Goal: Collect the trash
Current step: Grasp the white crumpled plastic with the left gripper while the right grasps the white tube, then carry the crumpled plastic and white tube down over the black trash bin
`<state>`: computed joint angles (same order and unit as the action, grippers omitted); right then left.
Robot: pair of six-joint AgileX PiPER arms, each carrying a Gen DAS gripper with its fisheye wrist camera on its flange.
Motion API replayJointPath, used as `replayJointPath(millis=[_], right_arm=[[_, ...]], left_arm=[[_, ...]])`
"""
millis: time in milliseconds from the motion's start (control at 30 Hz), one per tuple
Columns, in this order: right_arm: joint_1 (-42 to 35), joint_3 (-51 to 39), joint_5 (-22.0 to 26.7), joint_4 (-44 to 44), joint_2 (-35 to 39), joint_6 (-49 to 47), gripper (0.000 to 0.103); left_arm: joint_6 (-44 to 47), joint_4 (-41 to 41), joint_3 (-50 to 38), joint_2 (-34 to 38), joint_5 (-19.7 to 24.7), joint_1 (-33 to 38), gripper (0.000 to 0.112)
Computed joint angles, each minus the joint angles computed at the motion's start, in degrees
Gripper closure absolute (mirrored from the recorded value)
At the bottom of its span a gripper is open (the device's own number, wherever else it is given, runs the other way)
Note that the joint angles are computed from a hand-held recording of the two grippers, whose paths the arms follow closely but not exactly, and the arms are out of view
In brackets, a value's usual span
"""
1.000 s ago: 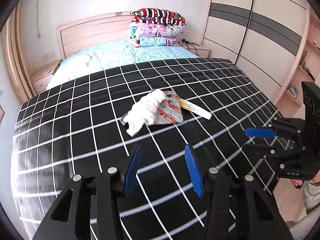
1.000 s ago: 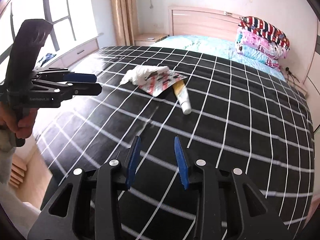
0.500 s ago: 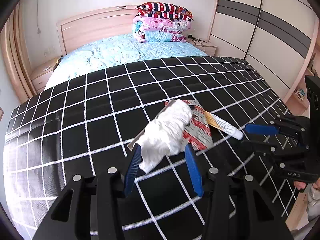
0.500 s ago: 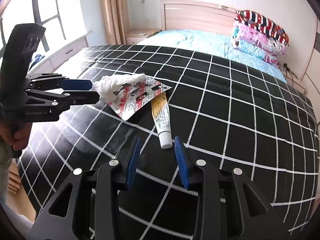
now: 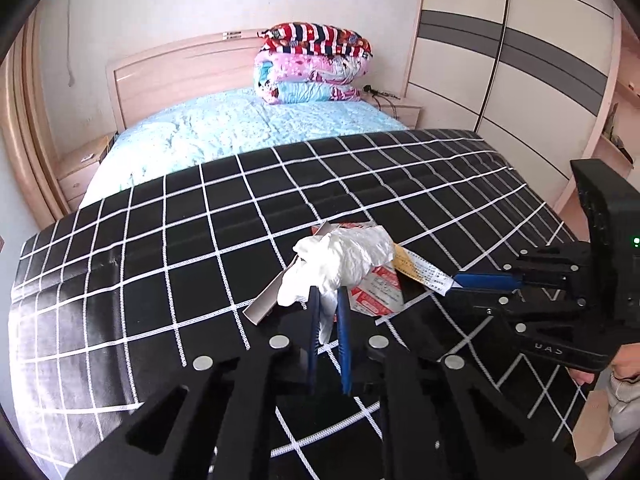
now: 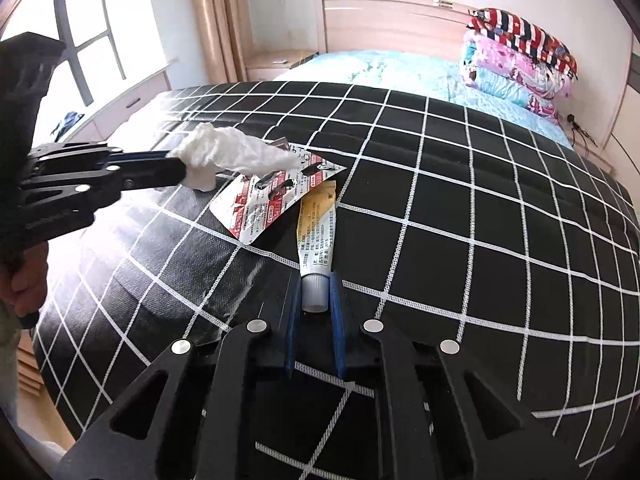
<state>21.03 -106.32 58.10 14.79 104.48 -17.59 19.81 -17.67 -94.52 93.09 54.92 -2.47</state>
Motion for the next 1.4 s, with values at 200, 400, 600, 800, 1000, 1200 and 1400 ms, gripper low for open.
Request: replayJointPath(millis=[200,400,600,800,1000,1200,1400], right_arm=[[-0.1,3.5,-1.4,-0.4,-3.6,0.7,0.088],[-0.2,8.2,-2.8,0.4,-8.6,-0.4,0.089],[-1.0,12.0,-3.3,2.2,-12.6,-2.1,0.089],[-0.7,15.1,-3.9,2.5,-17.4,-2.7,0.089],[-0.1,19.2,-4.5,2.6,-23.5,-3.4,0.089],[0.0,23.0,-3.8,4.1,-29.3,-4.9,0.089],[0.3,27.0,-2.1,4.2,-35.1,-5.0,0.089]], left_arm=[[-0.6,0.2,2.2,-3.8,0.3,-0.2,0.104],[-1.7,0.3,6.2,-8.8,0.0,-1.0,0.104],[-3.8,1.6,10.8,-14.5,0.5,-2.3,0.104],[-6.5,3.8,12.8,-19.3,1.6,-4.4,0.104],[-9.3,5.8,14.3,-24.0,2.9,-7.1,0.104],[-12.5,8.3,15.7,-29.1,4.8,-11.0,0.104],[-17.7,11.7,18.5,-34.7,6.5,-17.2,0.104]])
